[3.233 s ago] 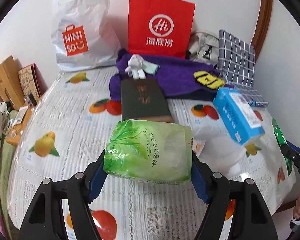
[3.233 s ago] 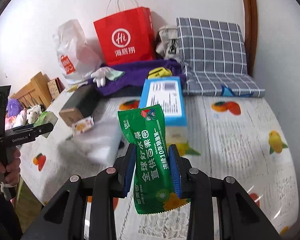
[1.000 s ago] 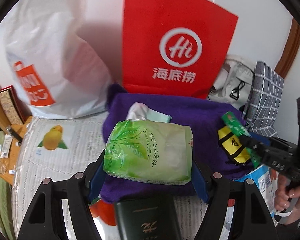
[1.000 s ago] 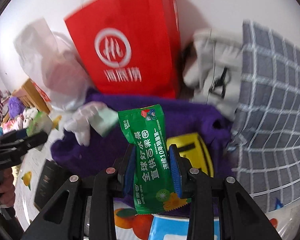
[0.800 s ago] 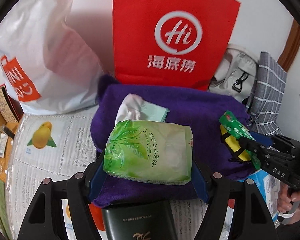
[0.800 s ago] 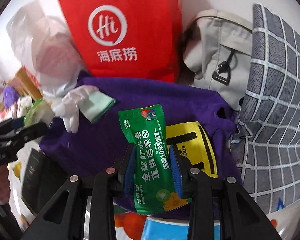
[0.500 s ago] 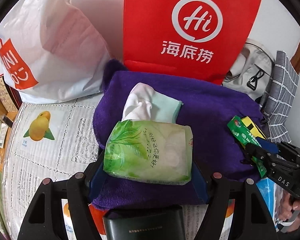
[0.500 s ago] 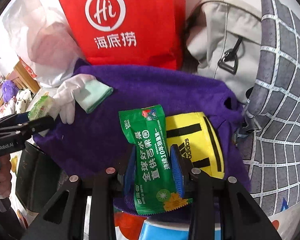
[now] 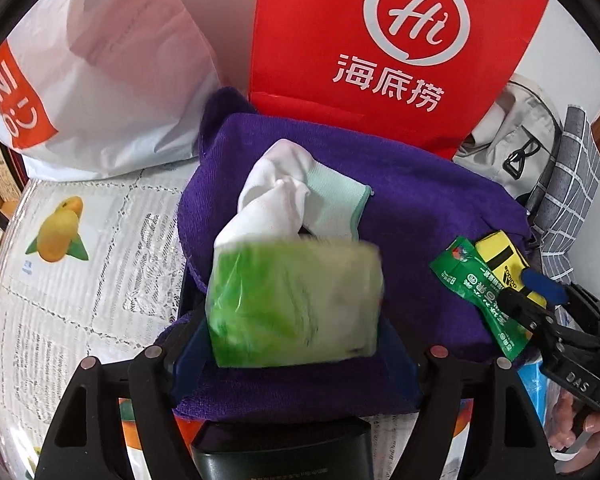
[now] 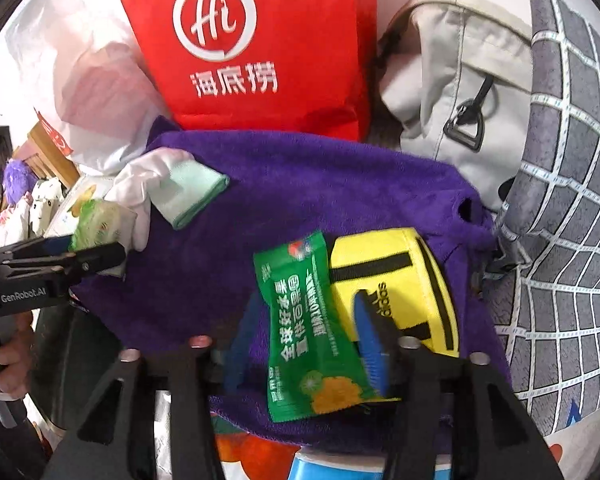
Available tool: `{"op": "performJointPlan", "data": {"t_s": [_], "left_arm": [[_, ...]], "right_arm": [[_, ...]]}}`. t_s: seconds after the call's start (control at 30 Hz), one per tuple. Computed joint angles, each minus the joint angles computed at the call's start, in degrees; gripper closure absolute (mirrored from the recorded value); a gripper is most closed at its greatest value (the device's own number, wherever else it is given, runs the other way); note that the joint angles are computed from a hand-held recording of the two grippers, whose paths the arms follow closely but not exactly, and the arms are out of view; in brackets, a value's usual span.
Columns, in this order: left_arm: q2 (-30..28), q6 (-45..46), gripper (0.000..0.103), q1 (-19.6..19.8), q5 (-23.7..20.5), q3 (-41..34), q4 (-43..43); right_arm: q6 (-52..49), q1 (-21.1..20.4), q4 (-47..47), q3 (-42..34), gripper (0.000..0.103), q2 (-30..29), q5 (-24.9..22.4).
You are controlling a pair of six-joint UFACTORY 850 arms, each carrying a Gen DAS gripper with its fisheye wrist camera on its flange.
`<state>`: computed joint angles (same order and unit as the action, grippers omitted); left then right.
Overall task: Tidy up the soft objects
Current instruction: 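Lower the tissue pack and snack packet onto the towel and open both grippers, then withdraw both grippers from the purple towel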
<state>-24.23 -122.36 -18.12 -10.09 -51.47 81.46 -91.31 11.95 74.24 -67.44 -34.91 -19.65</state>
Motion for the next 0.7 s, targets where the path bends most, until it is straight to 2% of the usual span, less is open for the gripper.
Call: {"op": "performJointPlan", "data": {"t_s": [0.07,0.13,0.37,0.7], "left_arm": [[0.38,-3.29,0.021,-0.03,0.06,0.44,2.78],[1.04,-4.20,0.020,-0.13,-0.13,1.00,3.59],[5.23,-0.50,0.020,-2.17,-4.83,3.98,0.59],[16.13,-3.45,0.020,-7.81,-12.29,13.02,-1.06]], "right_arm": [[-5.99,-0.10,5.90,0.97,0.034,0.91,0.48],[-8.06,-0.29,8.15,1.49,0.033,1.64,0.31],[-11.76,-1.15,13.57,5.41,0.033,5.62,-1.83],[-20.16,-3.23,18.86,20.89,0.033,18.11,-4.91]]}}
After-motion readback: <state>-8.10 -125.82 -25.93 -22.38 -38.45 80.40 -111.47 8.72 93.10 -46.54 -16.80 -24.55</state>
